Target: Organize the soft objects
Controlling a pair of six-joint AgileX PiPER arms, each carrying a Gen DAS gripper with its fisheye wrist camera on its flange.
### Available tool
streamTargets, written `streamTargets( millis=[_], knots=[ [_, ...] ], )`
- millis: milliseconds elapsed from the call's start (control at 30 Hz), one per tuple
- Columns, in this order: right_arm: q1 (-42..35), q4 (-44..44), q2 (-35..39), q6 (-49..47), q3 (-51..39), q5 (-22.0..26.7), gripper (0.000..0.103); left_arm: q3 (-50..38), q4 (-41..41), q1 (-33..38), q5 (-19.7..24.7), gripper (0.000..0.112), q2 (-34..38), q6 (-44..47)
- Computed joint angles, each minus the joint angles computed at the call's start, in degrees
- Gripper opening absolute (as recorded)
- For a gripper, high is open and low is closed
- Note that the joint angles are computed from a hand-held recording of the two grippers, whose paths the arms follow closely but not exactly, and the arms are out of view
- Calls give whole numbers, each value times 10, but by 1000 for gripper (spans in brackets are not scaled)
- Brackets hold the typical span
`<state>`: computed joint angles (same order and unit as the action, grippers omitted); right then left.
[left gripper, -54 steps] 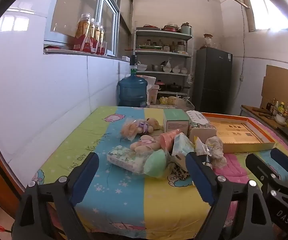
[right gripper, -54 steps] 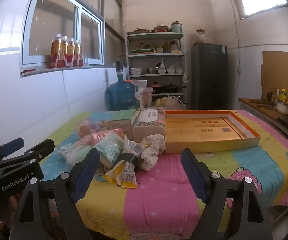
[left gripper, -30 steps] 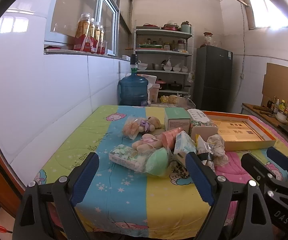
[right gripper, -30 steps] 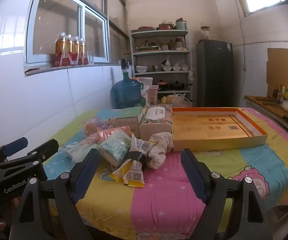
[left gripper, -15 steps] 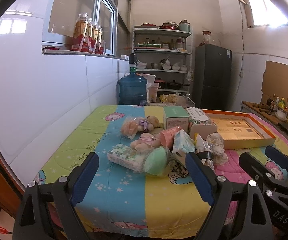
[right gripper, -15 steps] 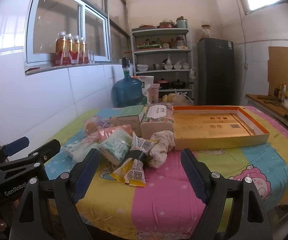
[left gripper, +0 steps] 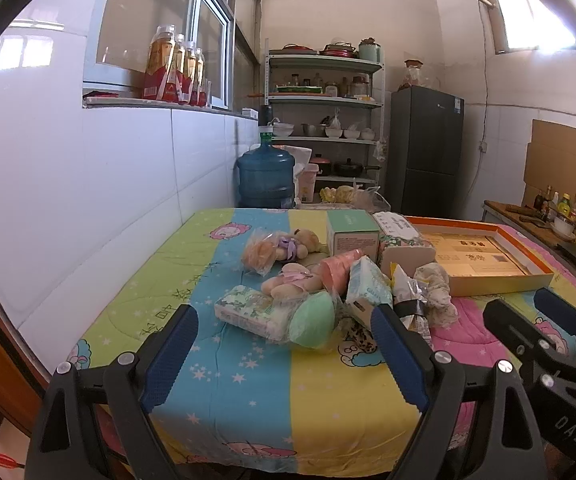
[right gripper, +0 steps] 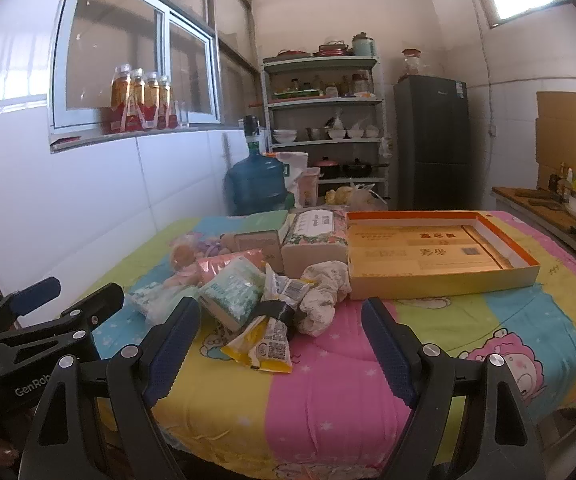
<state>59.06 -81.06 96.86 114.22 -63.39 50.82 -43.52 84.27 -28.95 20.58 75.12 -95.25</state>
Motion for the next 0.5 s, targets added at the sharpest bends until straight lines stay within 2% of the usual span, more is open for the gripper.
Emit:
streamTargets(
  millis=[500],
  knots=[
    [-25, -1, -1, -10, -3, -15, 84, -14, 14, 12, -7, 89, 20, -1]
  ],
)
